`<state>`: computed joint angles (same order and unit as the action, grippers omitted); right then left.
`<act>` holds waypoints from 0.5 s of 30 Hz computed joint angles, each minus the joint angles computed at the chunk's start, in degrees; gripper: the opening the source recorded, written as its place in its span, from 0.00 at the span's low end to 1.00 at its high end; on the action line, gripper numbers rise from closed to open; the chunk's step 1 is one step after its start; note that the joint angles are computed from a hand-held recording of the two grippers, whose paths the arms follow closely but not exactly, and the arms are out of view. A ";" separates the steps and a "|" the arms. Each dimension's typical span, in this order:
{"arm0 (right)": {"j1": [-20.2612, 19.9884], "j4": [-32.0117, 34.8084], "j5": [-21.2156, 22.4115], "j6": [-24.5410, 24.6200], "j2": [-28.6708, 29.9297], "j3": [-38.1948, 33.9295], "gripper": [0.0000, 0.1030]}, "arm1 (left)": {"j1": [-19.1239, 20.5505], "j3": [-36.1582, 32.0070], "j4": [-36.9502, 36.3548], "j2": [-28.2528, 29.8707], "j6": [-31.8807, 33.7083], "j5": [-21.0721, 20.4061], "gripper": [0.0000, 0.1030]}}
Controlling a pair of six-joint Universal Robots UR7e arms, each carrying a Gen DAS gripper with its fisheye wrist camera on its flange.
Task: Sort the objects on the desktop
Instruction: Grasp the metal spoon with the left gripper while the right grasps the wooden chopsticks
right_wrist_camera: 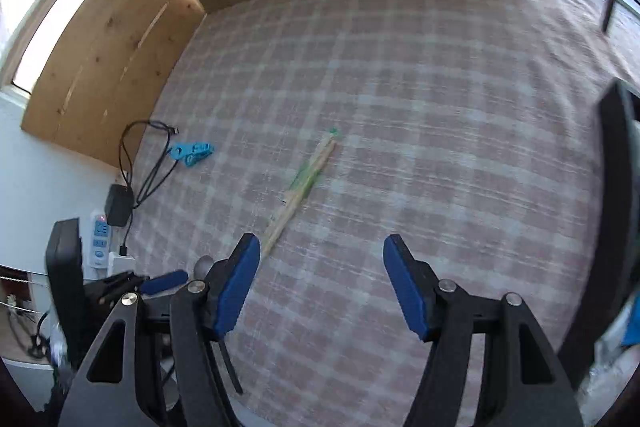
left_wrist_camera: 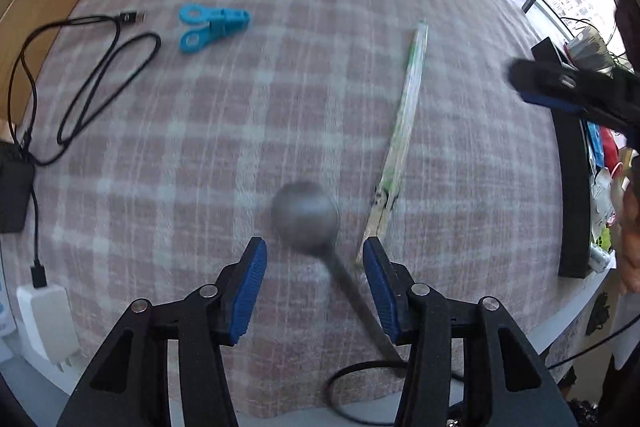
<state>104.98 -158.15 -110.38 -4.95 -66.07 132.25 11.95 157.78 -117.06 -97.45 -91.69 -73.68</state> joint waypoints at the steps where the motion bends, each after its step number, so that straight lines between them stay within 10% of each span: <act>1: 0.29 -0.17 -0.44 0.22 2.24 -0.81 0.59 | -0.30 0.47 -0.42 0.11 -0.67 -0.43 0.41; 15: 5.05 -6.36 -11.85 -4.75 15.74 -5.23 0.37 | 0.50 0.51 1.16 -0.29 -2.65 5.41 0.24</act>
<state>110.03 -164.51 -122.23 -9.70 -50.32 127.03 12.45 158.30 -115.90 -97.74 -94.34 -68.27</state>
